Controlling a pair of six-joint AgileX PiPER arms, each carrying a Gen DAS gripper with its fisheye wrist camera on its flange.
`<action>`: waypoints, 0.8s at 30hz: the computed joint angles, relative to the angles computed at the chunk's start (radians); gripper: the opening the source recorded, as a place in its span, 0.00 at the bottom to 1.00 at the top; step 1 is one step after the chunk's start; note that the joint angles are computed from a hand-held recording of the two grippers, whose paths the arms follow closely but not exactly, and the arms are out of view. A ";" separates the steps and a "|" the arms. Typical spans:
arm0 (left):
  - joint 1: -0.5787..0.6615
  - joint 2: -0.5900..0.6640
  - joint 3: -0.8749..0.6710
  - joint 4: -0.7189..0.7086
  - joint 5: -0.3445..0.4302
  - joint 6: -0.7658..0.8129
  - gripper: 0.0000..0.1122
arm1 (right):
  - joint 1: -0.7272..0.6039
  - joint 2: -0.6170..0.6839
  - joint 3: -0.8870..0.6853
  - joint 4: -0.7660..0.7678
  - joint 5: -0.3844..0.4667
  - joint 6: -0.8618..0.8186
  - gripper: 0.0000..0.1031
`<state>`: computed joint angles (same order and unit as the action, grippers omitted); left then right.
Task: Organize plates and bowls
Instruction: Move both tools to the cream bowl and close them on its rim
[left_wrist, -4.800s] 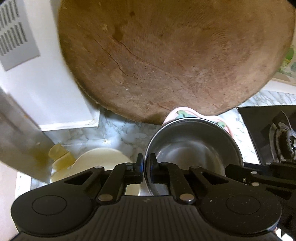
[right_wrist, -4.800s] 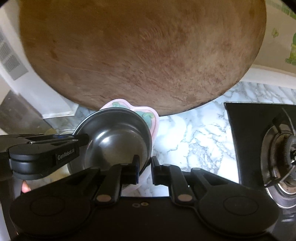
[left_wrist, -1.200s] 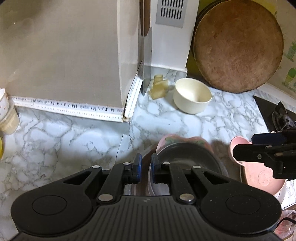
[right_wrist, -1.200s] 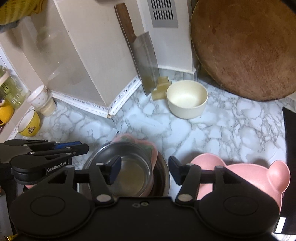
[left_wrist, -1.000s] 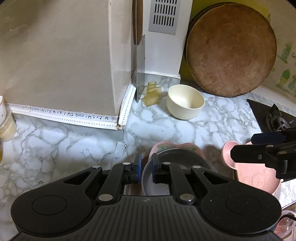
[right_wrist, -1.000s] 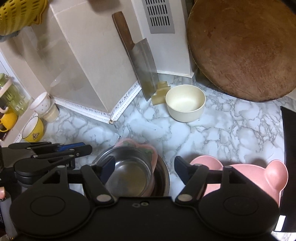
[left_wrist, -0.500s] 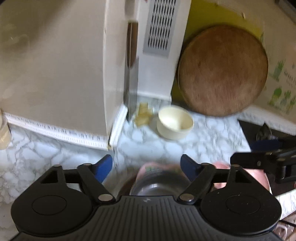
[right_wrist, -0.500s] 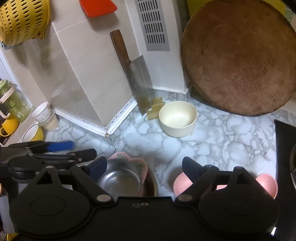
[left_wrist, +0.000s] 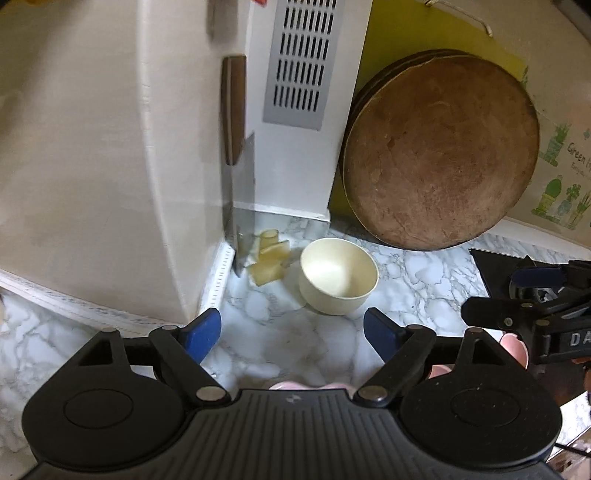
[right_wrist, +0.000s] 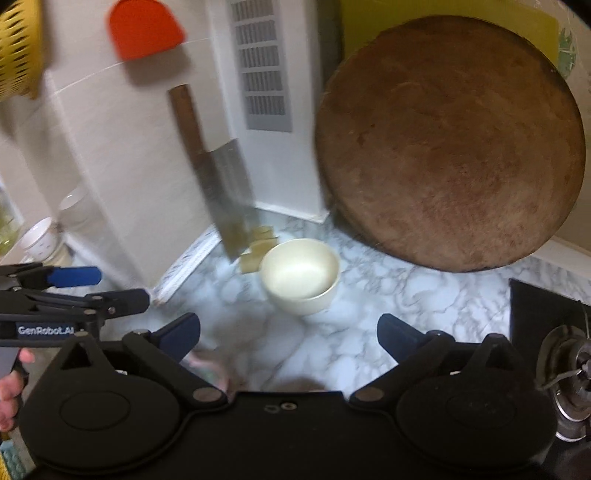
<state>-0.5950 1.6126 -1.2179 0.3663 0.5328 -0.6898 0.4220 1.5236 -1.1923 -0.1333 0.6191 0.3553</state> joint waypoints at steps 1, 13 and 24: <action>0.007 0.027 -0.034 -0.026 0.014 0.023 0.76 | -0.018 0.019 -0.014 0.018 -0.002 -0.018 1.00; 0.004 0.365 -0.433 0.019 0.175 0.022 0.76 | -0.143 0.305 -0.243 0.041 0.042 0.003 1.00; 0.043 0.658 -0.797 -0.071 0.328 0.124 0.76 | -0.198 0.550 -0.480 0.107 0.110 -0.013 0.97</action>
